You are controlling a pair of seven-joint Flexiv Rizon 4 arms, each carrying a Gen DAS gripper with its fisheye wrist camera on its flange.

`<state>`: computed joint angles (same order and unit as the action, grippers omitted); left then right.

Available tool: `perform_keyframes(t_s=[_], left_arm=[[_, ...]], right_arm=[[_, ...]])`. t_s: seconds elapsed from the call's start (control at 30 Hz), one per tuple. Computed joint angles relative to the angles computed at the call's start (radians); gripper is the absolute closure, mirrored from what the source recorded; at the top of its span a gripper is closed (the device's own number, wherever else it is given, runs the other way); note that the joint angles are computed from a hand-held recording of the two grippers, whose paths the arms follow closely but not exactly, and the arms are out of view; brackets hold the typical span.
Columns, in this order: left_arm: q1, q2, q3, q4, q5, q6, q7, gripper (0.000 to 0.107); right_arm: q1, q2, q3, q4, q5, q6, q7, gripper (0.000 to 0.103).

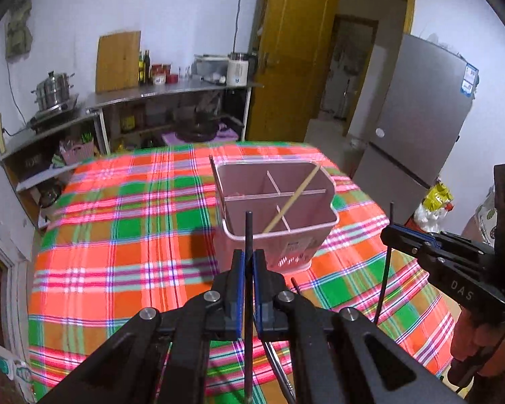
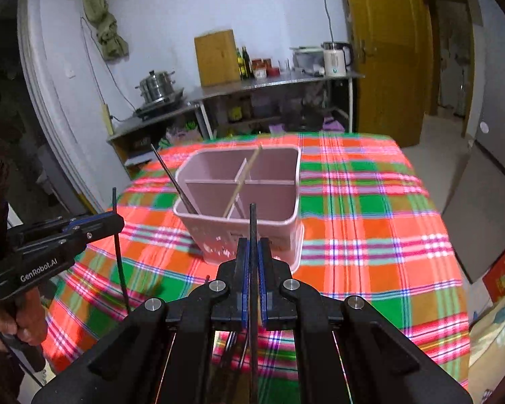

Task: Organize utensils
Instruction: 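Lift both black chopsticks and carry them above the pink basket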

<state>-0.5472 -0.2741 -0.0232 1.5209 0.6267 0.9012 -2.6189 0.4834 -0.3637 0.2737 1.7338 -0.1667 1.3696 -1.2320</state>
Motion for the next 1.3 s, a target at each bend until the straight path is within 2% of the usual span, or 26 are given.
perform_keyframes(t_s=[0.23,0.57,1.03,1.3], left_arm=[[-0.009,0.037,-0.005,-0.006,0.045,-0.009,-0.023,0.102],[-0.002,0.058,-0.032,0.018,0.054,-0.02,-0.031,0.102],[0.01,0.08,-0.051,-0.004,0.023,-0.055,0.022,0.103],[0.03,0.066,-0.053,-0.058,-0.017,-0.048,0.08,0.103]], right_arm=[[0.019,0.043,-0.033,0.032,-0.041,0.054,0.038,0.098],[0.016,0.076,-0.036,0.074,-0.083,0.07,0.063,0.099],[0.017,0.108,-0.048,0.093,-0.128,0.105,0.087,0.099],[0.021,0.079,-0.046,0.045,-0.132,0.116,0.094,0.099]])
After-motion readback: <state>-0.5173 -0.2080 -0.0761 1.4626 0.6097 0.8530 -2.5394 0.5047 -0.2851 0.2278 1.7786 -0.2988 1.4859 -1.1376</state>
